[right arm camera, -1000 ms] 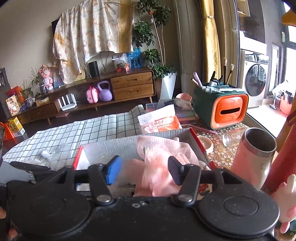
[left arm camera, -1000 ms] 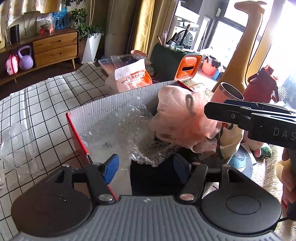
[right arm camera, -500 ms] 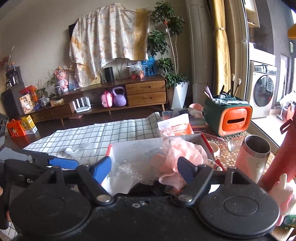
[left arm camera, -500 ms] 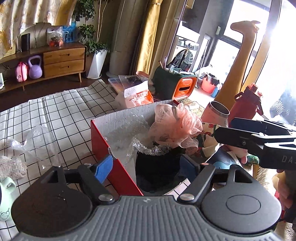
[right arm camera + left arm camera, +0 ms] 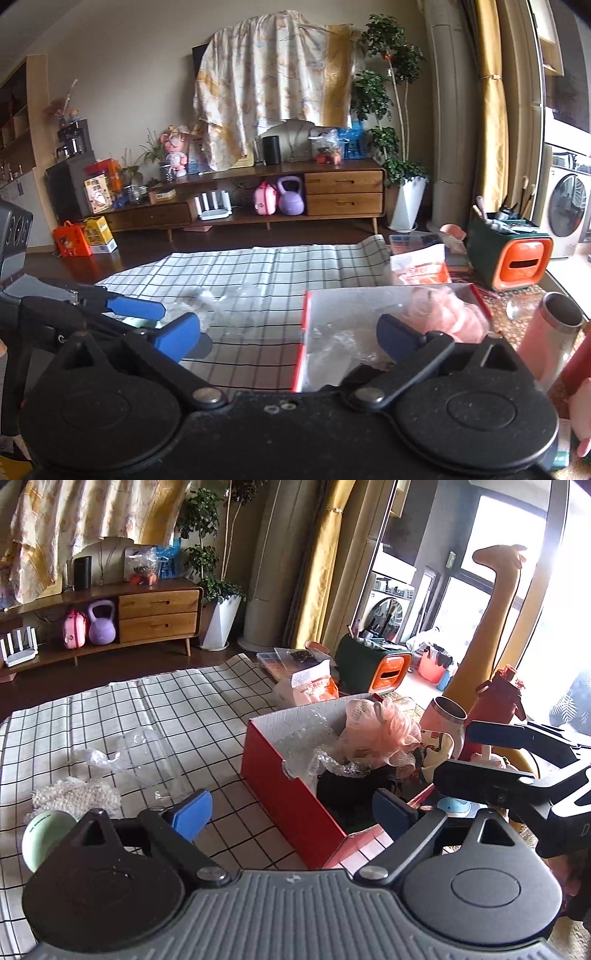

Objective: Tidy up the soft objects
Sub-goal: 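Withdraw both tools from the red box, then reach the left tool to the white fluffy cloth while the right tool reaches the clear plastic bag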

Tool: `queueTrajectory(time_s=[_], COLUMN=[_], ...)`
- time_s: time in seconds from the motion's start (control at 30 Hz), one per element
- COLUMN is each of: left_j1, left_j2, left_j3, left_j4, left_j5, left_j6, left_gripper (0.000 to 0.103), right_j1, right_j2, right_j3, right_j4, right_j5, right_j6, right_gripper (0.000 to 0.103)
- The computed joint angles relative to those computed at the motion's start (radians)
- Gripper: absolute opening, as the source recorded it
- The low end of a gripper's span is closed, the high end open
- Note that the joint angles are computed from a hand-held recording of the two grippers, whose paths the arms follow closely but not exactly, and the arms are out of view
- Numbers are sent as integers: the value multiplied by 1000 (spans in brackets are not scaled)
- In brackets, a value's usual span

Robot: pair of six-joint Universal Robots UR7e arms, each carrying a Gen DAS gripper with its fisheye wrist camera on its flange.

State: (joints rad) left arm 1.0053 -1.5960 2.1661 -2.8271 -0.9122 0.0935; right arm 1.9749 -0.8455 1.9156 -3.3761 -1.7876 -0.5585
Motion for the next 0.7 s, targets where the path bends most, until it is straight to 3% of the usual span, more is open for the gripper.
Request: queueTrajectory(time_s=[0.37,0.7], left_j1=[64,170], left_j2=[-135,-184], left_j3=[-5,-61], left_j4=[56,25], left_j5=[25,19], left_j6=[67,225], left_gripper=[103,103], right_j1=[57,88], right_j2=[76,162], right_j3=[-61,-161], right_j4=[69,163], right_j5=[0,-2], right_j6=[1,6], right_gripper=[103,103])
